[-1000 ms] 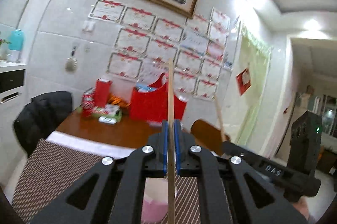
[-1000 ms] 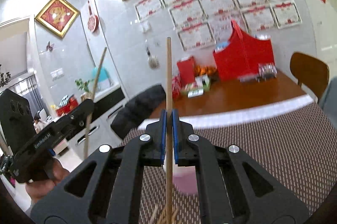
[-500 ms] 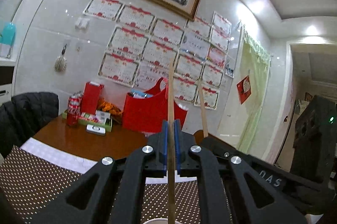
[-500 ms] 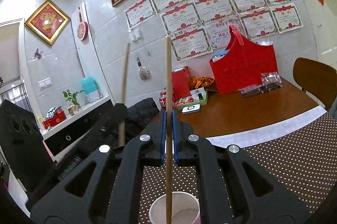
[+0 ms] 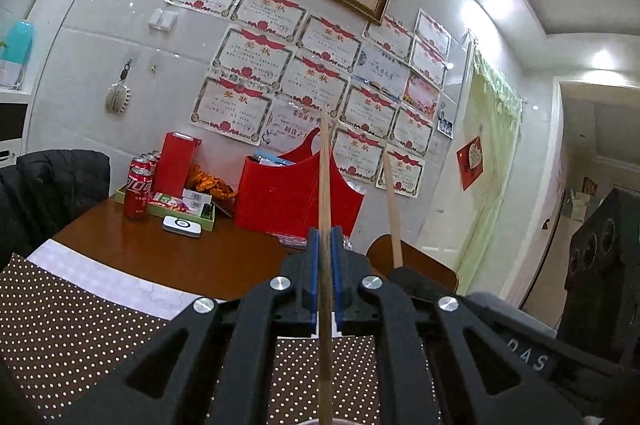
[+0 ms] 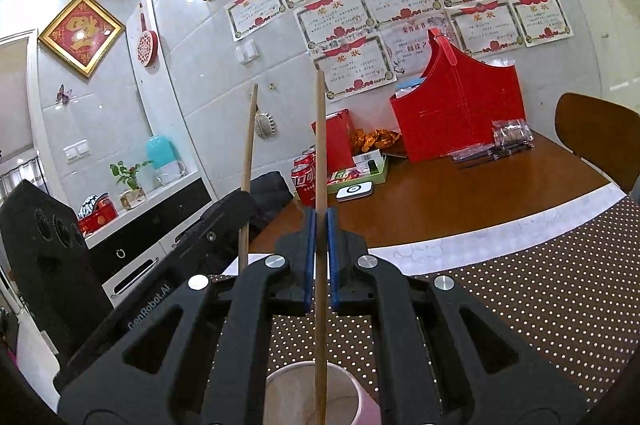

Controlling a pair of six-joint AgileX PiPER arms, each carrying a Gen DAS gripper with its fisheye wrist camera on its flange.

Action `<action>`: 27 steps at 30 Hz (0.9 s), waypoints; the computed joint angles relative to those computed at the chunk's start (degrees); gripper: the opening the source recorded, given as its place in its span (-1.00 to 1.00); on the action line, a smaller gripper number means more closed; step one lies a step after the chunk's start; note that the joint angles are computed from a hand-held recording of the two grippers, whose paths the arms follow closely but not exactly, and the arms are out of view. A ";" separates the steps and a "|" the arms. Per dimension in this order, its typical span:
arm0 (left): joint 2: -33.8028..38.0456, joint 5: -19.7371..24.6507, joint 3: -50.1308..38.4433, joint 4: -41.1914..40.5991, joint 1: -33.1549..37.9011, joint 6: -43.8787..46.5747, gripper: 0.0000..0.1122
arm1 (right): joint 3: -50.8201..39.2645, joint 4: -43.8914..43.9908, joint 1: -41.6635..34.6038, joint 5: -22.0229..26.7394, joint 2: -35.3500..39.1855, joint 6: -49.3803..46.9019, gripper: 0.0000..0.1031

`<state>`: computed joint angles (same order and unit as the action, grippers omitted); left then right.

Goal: Organize utensils
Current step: 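Lift chopsticks in both tools and lower them into the pink cup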

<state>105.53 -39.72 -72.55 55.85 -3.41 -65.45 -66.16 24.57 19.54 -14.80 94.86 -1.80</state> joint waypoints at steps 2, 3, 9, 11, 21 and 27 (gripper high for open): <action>0.25 0.49 -0.23 -0.68 -0.45 0.75 -0.89 | -0.18 -0.81 -0.18 -0.08 0.38 1.13 -0.88; 0.42 0.82 -0.20 -1.33 -0.67 1.54 -0.89 | -0.34 -0.55 -0.14 -0.10 0.58 1.03 -0.88; -0.15 0.51 2.32 -4.94 -0.84 6.22 -0.89 | -0.31 -2.05 -0.07 -1.17 2.15 3.21 -0.88; -0.51 0.28 2.73 -5.04 -0.73 6.80 -0.89 | -0.17 -3.37 -0.24 -1.28 2.46 4.90 -0.88; 0.18 0.48 1.17 -0.75 0.29 2.55 -0.89 | 0.07 -4.72 -0.29 -1.49 2.66 5.97 -0.88; 1.52 0.79 0.02 2.13 0.85 0.29 -0.89 | 0.58 -4.78 -0.18 -1.59 2.65 5.66 -0.88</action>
<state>107.05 -38.93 -72.53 57.99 -2.56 -65.16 -65.58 19.78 19.36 -16.40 97.51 3.86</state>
